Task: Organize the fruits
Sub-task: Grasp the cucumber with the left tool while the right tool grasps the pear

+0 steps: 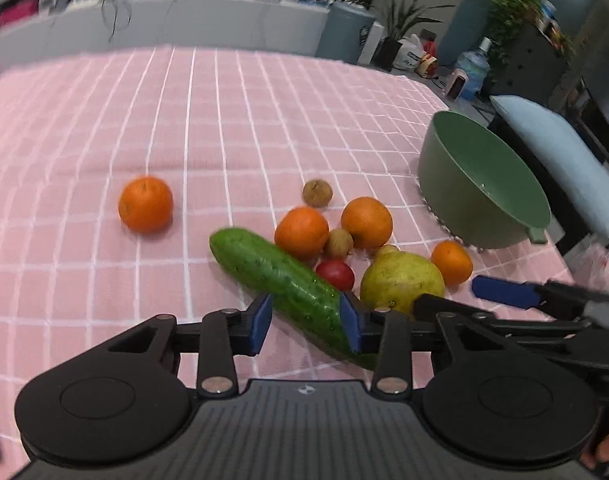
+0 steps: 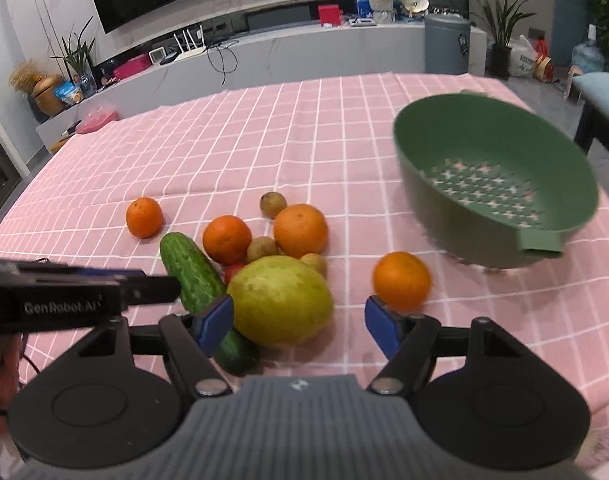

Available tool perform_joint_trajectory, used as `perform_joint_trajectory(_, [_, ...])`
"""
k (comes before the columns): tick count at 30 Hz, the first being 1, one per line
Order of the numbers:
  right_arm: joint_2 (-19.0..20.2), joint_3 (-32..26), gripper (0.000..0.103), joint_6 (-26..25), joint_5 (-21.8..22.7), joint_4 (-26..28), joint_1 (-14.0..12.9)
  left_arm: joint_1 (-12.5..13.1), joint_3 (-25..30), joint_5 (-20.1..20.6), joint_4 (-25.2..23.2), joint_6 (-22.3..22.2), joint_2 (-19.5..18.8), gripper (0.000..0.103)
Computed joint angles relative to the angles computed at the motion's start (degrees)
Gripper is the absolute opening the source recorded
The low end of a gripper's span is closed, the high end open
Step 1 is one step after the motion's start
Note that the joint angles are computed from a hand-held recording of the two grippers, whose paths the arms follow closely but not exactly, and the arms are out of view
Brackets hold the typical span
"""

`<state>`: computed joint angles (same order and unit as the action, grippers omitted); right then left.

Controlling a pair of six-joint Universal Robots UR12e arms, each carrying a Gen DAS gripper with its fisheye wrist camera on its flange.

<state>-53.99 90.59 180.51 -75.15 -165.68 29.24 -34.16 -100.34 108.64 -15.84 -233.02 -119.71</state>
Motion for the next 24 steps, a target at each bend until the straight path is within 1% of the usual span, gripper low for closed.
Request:
perform_joint_trajectory(2, [0.62,-1.01,0.07,0.58,0.7,1.22,-0.03,0.78,-0.82,-2.49,1.71,-2.72,0.01,0.046])
perform_joint_trajectory(5, [1.56,-2.26,0.074,1.67,1.51,2.08,-0.03,1.28,-0.98,-3.25,0.88,-5.21,0.02,0.046])
perform_joint_trajectory(9, [2.51,-3.72,0.075,3.07,3.0,4.2,-0.23,2.15,-2.0,-5.49,2.61,-8.51,0.14,0.047])
perform_joint_trajectory(11, [2.77,-3.99,0.073,3.64,4.35,5.0,-0.51,2.35,-2.17,-5.86,3.03,-9.69,0.13,0.052])
perform_joint_trajectory(12, [2.8,-3.85,0.07,4.08,5.11,4.64,-0.61,2.38,-2.09,-5.85,3.02,-10.06,0.06,0.053])
perform_joint_trajectory(13, [2.76,-3.71,0.07,4.19,5.62,4.43,-0.72,2.39,-1.91,-5.8,3.03,-10.31,-0.12,0.055])
perform_joint_trajectory(14, [2.68,-3.56,0.069,4.18,5.56,4.33,-0.69,2.42,-1.7,-6.03,3.1,-10.4,-0.29,0.058])
perform_joint_trajectory(16, [2.36,-3.12,0.069,4.23,5.19,4.23,-0.67,2.41,-1.13,-6.4,2.93,-10.62,-0.69,0.06])
perform_joint_trajectory(19, [1.58,-2.17,0.069,3.85,3.44,4.09,-0.6,2.06,0.18,-5.72,1.17,-11.09,-1.23,0.065])
perform_joint_trajectory(21, [0.94,-1.63,0.069,2.78,1.61,4.73,-0.54,1.76,1.59,-4.84,-1.94,-11.78,-1.61,0.065])
perform_joint_trajectory(23, [0.47,-1.12,0.069,2.13,0.08,5.0,-0.51,1.74,2.9,-4.8,-5.77,-13.25,-1.83,0.071])
perform_joint_trajectory(24, [0.25,-0.83,0.069,2.29,-0.22,5.04,-0.6,1.74,3.38,-4.66,-7.09,-14.69,-1.93,0.072])
